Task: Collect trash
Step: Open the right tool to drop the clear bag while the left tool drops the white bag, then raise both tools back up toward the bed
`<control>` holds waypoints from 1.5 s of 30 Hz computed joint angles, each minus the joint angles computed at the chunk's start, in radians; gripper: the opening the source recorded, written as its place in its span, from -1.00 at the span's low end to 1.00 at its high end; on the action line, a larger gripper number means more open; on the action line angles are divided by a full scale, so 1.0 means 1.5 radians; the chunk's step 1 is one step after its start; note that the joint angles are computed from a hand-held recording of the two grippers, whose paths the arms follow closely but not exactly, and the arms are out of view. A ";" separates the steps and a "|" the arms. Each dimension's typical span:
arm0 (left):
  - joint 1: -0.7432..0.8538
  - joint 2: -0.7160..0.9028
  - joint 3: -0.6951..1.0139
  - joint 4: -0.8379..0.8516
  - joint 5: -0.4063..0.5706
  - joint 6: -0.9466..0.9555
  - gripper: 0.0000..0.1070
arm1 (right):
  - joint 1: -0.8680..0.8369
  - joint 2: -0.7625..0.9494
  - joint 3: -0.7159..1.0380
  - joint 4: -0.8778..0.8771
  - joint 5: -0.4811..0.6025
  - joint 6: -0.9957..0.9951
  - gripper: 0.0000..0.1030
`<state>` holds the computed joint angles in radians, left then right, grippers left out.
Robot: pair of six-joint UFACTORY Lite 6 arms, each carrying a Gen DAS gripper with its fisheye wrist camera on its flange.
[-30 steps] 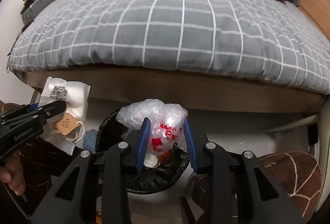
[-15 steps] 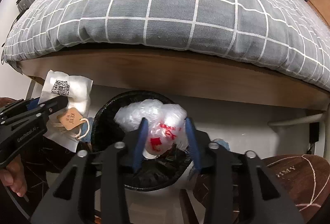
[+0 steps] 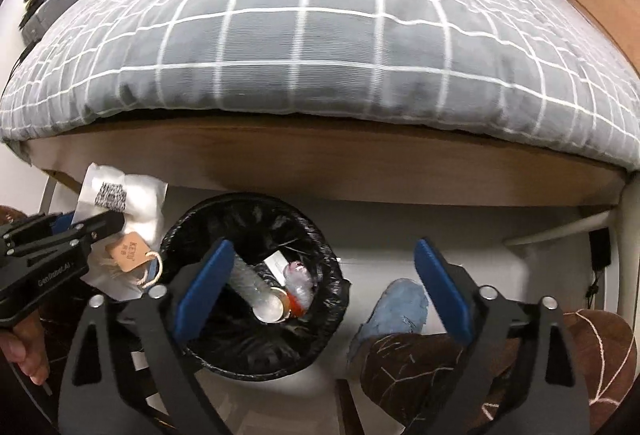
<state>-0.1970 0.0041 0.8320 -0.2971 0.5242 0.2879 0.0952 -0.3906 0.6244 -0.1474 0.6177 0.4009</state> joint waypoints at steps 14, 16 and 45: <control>-0.071 -0.009 -0.037 0.046 -0.049 -0.066 -0.27 | 0.003 0.004 -0.002 -0.017 -0.008 0.028 0.84; -0.067 -0.009 -0.039 0.047 -0.054 -0.063 -0.18 | 0.002 0.004 -0.002 -0.017 -0.009 0.028 0.84; -0.002 -0.109 0.068 0.090 -0.015 -0.093 0.82 | 0.033 0.010 0.145 -0.123 0.012 0.097 0.84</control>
